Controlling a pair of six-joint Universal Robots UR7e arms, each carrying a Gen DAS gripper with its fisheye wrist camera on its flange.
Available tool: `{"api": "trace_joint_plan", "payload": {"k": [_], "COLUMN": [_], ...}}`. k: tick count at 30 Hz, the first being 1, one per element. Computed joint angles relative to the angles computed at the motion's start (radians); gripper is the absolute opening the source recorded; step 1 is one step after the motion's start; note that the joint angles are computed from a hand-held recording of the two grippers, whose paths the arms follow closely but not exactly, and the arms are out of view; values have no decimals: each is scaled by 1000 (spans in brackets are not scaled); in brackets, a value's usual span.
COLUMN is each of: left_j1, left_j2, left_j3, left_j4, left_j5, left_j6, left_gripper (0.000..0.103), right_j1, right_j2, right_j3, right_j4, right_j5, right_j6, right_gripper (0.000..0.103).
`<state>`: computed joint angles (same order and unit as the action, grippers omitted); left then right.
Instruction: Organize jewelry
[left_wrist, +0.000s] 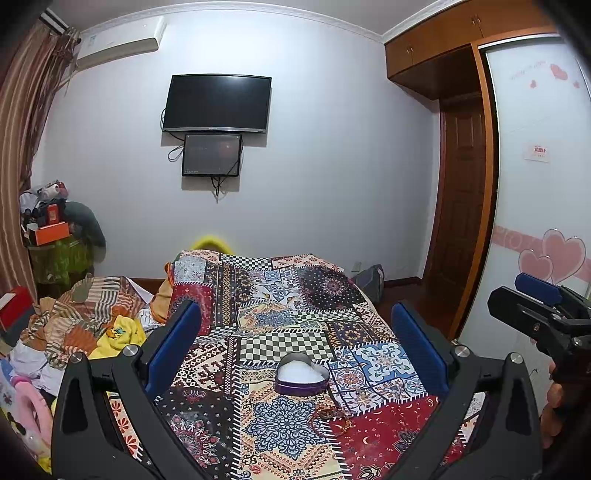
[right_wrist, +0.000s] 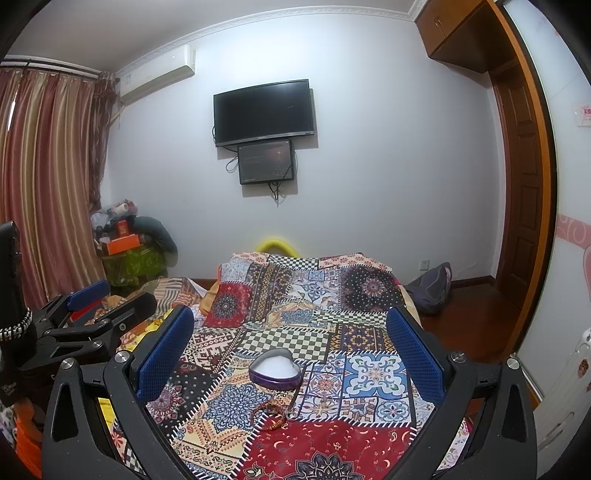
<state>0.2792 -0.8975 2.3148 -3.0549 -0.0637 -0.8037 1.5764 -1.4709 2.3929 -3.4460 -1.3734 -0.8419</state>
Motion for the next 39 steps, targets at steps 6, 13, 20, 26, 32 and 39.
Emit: {"api": "trace_joint_plan", "payload": {"k": [6, 13, 20, 26, 32, 39], "left_j1": [11, 38, 112, 190, 279, 365], "left_j2": [30, 8, -23, -15, -6, 52], "left_j3": [-10, -8, -14, -29, -56, -92], "left_j4": [-99, -39, 100, 155, 177, 125], "left_j5": [-11, -31, -95, -178, -322, -444], "left_j6": [79, 33, -71, -100, -94, -28], "left_gripper": [103, 103, 103, 103, 85, 71], "right_j1": [3, 10, 3, -15, -30, -56], "right_j2": [6, 32, 97, 168, 227, 270], "right_j3": [-4, -26, -62, -114, -160, -195], "right_j4": [0, 12, 22, 60, 118, 211], "right_j5": [-15, -52, -125, -217, -307, -343], "right_j6": [-1, 9, 10, 4, -11, -20], "right_gripper": [103, 103, 103, 103, 103, 100]}}
